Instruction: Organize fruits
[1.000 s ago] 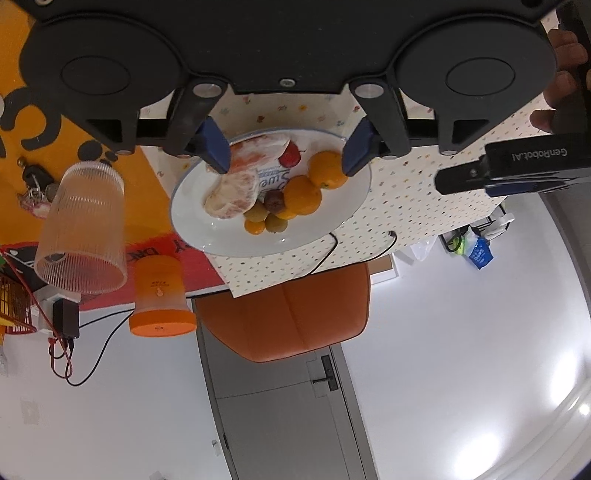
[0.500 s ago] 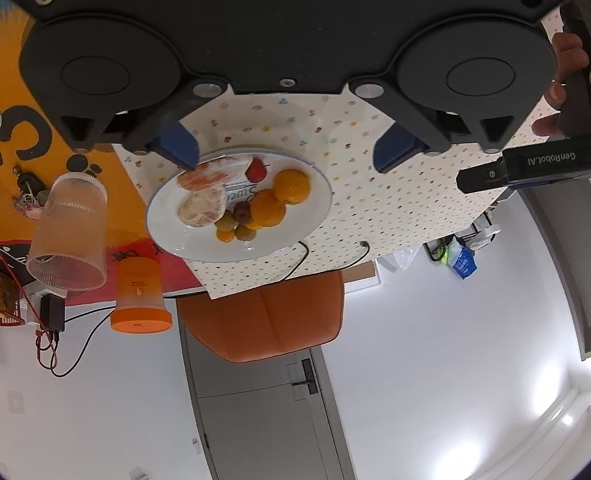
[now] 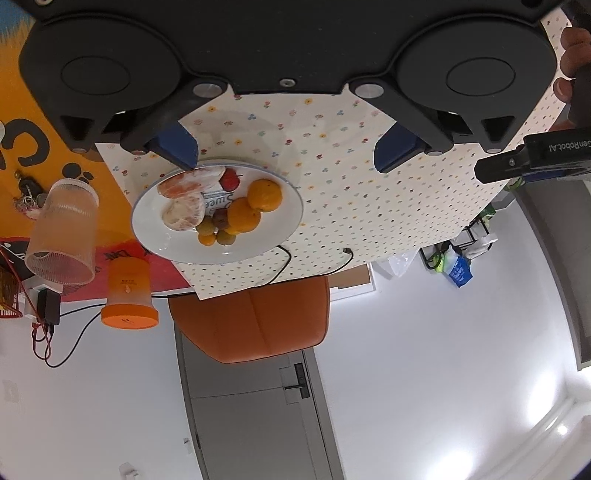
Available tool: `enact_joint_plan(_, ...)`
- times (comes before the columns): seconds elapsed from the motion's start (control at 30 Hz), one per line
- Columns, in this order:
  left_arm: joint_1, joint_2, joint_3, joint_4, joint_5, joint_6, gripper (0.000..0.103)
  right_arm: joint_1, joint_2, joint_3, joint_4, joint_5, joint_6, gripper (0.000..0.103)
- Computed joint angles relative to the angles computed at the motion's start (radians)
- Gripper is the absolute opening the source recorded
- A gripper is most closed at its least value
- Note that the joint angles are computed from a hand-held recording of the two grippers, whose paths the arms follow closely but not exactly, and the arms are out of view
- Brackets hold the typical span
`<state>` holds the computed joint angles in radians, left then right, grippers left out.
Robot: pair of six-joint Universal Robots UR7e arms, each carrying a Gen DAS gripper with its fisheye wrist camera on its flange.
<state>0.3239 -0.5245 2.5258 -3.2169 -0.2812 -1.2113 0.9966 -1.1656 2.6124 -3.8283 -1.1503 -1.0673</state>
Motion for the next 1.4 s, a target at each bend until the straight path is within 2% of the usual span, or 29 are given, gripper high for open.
enact_joint_plan(0.07, -0.017, -0.028, 0.020, 0.078, -0.002, -0.080, 0.103, 0.007, -0.001, 0.012, -0.011, -0.007, -0.010, 0.103)
enact_joint_plan(0.2, -0.044, -0.063, 0.058, 0.126, -0.020, -0.149, 0.103, 0.021, -0.001, 0.034, -0.025, -0.021, -0.020, 0.103)
enact_joint_plan(0.57, -0.127, -0.189, 0.130, 0.411, -0.065, -0.413, 0.103, 0.040, 0.008, 0.086, -0.089, -0.038, -0.034, 0.103)
enact_joint_plan(0.67, -0.148, -0.216, 0.141, 0.488, -0.081, -0.483, 0.103, 0.037, -0.012, 0.096, -0.060, -0.034, -0.030, 0.103)
enact_joint_plan(0.77, -0.173, -0.245, 0.149, 0.583, -0.099, -0.559, 0.103, 0.037, 0.011, 0.110, -0.114, -0.037, -0.038, 0.103)
enact_joint_plan(1.03, -0.238, -0.274, 0.172, 0.705, -0.156, -0.683, 0.103, 0.001, 0.026, 0.154, -0.150, 0.001, -0.078, 0.103)
enact_joint_plan(1.4, -0.318, -0.282, 0.180, 0.794, -0.211, -0.767, 0.103, -0.066, 0.015, 0.226, -0.163, 0.071, -0.157, 0.103)
